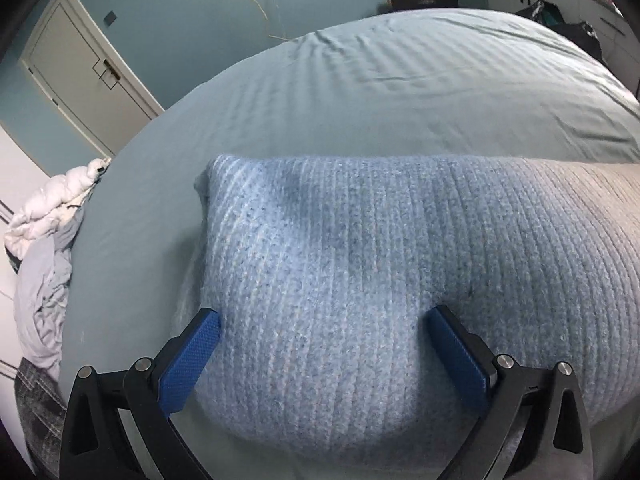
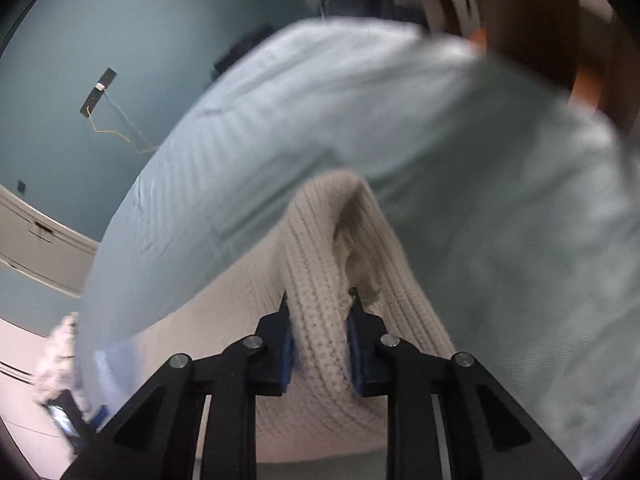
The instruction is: Fold small clothes
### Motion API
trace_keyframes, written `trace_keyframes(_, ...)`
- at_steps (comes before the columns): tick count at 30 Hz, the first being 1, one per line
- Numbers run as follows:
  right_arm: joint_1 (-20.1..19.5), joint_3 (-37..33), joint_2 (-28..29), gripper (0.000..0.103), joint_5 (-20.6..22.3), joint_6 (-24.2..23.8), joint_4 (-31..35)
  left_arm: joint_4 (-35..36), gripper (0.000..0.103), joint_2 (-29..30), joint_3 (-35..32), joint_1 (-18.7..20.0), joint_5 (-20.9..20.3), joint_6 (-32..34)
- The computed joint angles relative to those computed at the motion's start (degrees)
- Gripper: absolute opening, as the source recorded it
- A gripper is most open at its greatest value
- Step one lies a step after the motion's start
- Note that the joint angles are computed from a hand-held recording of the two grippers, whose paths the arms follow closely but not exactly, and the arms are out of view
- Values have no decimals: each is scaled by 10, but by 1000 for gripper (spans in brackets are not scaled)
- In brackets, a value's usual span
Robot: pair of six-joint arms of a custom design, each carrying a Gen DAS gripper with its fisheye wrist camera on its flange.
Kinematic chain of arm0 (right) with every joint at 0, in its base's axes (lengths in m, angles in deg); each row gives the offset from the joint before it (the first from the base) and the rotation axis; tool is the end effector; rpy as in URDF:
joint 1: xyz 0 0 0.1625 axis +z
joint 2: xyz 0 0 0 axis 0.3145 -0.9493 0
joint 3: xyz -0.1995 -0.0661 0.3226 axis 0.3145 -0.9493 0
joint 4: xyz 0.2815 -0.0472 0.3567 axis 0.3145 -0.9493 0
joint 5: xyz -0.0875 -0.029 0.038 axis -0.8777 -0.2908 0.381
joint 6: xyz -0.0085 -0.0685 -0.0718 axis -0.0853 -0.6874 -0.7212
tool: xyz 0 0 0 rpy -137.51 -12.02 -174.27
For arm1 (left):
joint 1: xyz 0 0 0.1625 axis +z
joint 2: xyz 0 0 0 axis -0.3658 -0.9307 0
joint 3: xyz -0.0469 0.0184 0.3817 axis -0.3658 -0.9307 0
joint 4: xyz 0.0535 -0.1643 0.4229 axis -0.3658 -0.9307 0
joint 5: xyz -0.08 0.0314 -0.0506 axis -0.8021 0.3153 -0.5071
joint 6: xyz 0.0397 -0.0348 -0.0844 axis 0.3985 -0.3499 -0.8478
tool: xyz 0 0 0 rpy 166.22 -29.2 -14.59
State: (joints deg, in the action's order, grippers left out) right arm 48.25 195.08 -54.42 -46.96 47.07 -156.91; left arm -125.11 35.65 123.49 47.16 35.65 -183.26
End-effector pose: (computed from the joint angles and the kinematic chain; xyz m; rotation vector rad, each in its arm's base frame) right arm -0.0579 -0.4334 0.3905 0.0172 -2.6291 0.7530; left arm -0.3590 -0.4003 -0.0325 -0.0847 1.9194 -0.6135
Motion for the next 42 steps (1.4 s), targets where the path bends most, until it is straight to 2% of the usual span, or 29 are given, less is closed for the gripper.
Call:
trace_keyframes(3,-10,-14,54,18,-61,21,-13,-30,103,-19,30,-5,14,9)
trace_keyframes(5,-28,-24,78,20,-53,25,-7,-47,103,-26,41,-5,21,18)
trace_keyframes(7,-22,-24,70,26,-52,25,-5,-67,103,-44,61,-9,32,26)
trace_keyframes(8,-9,-21,60,35,-71,36,-10,-87,103,-57,75,-13,35,37)
trace_keyframes(9,0,-15,48,53,-91,47,-21,-107,103,-78,96,-21,37,45)
trace_keyframes(10,13,-2,34,60,-112,58,-51,-106,103,-96,110,-27,38,35)
trace_keyframes(12,24,25,1,78,-98,36,-105,-42,103,-137,132,-47,42,-46)
trace_keyframes(14,45,48,-16,89,-104,-9,-135,19,103,-169,147,-50,27,-115)
trace_keyframes(16,74,79,-16,89,-116,-74,-180,-15,103,-199,172,-47,20,-106)
trace_keyframes(18,93,112,-10,89,-116,-155,-227,-100,103,-225,206,-42,22,-42)
trace_keyframes(20,107,135,4,89,-124,-224,-240,-99,103,-205,199,-37,24,-21)
trace_keyframes(21,109,142,8,89,-132,-247,-243,-92,103,-191,191,-31,20,-17)
trace_keyframes(23,100,154,36,90,-155,-295,-284,-124,103,-199,201,-15,3,-16)
trace_keyframes(24,87,159,40,96,-165,-311,-291,-164,103,-225,222,-9,-13,-31)
trace_keyframes(26,77,149,34,102,-174,-291,-253,-178,103,-245,225,-1,-38,-50)
trace_keyframes(28,78,142,20,102,-168,-277,-226,-114,103,-232,190,-12,-39,-75)
trace_keyframes(30,80,145,21,102,-172,-280,-235,-40,102,-212,154,-31,10,-98)
trace_keyframes(31,79,151,16,102,-170,-285,-242,-37,103,-206,147,-33,39,-84)
trace_keyframes(33,85,160,21,102,-172,-296,-267,-27,103,-183,126,-13,56,-60)
trace_keyframes(35,86,166,15,102,-173,-305,-264,2,103,-148,90,35,27,-32)
trace_keyframes(36,87,165,11,102,-175,-305,-253,-15,103,-140,91,60,12,-2)
trace_keyframes(38,81,156,21,102,-173,-304,-260,-73,103,-173,143,68,35,-6)
trace_keyframes(40,80,150,30,102,-174,-302,-260,-116,103,-195,169,71,32,-5)
trace_keyframes(42,84,151,30,102,-176,-300,-264,-95,103,-187,156,69,26,-17)
